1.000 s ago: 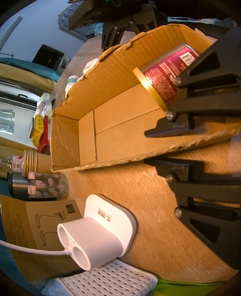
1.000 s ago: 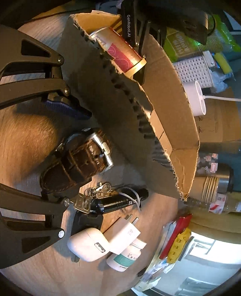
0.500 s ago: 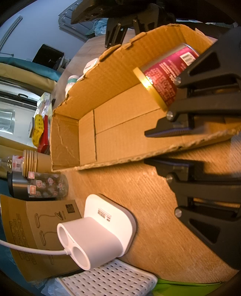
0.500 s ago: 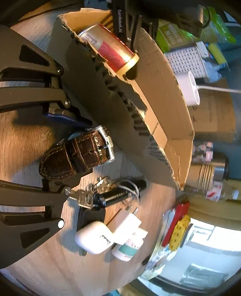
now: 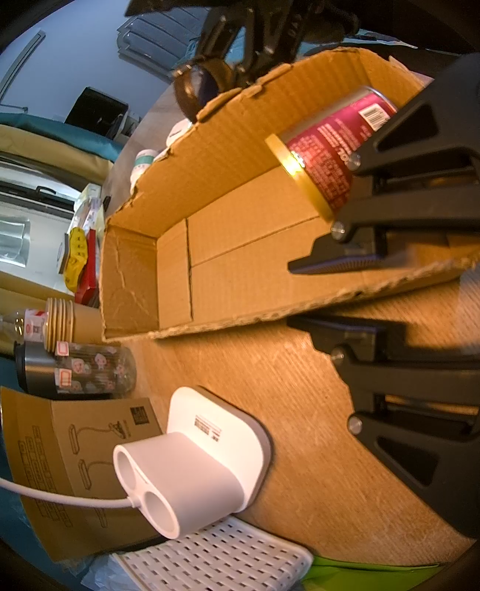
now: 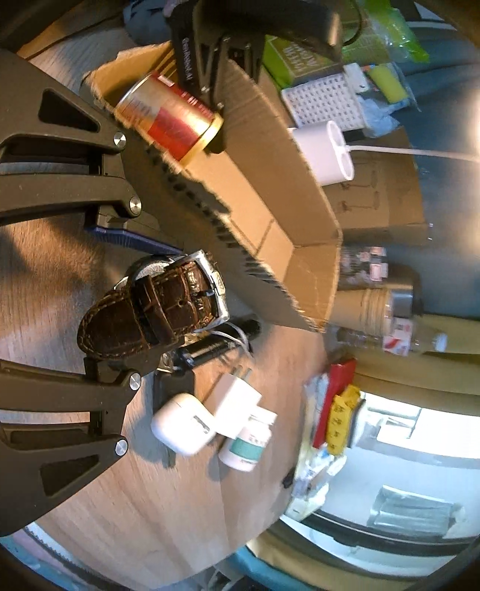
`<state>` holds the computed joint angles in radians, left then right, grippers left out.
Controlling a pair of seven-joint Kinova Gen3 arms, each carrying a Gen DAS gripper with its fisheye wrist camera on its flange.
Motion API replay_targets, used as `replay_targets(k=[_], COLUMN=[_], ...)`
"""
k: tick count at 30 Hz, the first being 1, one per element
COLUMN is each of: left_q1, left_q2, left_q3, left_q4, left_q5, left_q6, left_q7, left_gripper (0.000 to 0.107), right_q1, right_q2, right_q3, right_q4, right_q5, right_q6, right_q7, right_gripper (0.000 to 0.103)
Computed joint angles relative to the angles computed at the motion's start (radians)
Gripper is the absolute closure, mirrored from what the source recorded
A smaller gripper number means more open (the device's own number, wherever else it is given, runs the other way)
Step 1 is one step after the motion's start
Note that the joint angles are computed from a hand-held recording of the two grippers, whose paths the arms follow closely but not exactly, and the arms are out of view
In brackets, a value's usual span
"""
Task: Organize rigid objects
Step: 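Carry the watch with the right gripper and lower it into the box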
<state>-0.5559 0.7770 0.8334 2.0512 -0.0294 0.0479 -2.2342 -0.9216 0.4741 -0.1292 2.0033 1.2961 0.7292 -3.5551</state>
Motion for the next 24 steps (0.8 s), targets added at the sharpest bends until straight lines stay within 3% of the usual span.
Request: replay_targets(k=[11, 24], left_q1=[0.001, 0.007], left_q2=[0.0, -0.006], left_q3=[0.0, -0.01], left_q4=[0.0, 0.003], left_q5=[-0.001, -0.003], left_q6=[0.001, -0.013], left_q7=[0.001, 0.011], left_gripper=[0.084, 0.084], right_q1=[-0.027, 0.01], right_q2=[-0.042, -0.026], right_q3=[-0.018, -0.035], right_q4=[-0.039, -0.12], right_q5=[0.04, 0.142], right_q6=[0.09, 0.005], right_q7=[-0.006, 0.01], right_gripper=[0.058, 0.058])
